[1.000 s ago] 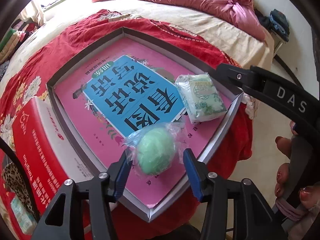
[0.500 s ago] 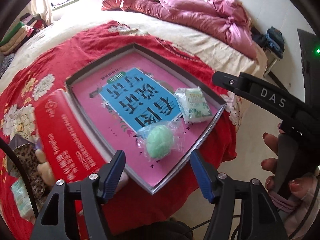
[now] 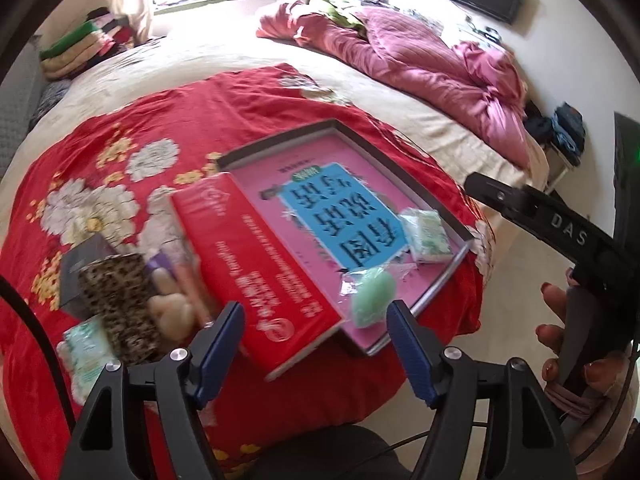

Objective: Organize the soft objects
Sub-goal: 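Move both open tools back over the pile of items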

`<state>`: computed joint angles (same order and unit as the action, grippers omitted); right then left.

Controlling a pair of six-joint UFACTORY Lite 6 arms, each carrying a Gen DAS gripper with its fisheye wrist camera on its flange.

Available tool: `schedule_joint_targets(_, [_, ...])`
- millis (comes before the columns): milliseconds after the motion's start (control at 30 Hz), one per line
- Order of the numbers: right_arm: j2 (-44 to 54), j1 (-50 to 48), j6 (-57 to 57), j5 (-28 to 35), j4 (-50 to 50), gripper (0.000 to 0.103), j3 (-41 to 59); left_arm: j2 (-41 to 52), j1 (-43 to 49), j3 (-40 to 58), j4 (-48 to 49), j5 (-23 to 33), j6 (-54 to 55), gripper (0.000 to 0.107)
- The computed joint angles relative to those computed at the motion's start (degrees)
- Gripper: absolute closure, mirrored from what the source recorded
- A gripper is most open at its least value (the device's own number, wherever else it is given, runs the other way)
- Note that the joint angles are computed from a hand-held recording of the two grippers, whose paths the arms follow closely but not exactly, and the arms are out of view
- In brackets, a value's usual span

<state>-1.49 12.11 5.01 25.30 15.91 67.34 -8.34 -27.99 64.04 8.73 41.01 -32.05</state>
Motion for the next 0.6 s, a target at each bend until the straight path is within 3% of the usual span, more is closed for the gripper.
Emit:
schedule_joint_targets(300, [-2.6, 5.2, 10.2, 2.4, -10.4, 0.032, 2.2, -9.2, 7.5, -4.3, -3.1, 1.7, 4.4, 0.034])
schedule_joint_targets(600, [-4.8, 12.1, 9.0, 4.8, -7.1, 0.032, 4.6, -19.4, 17.5, -6.2, -3.8, 7.3, 10.0, 0.027])
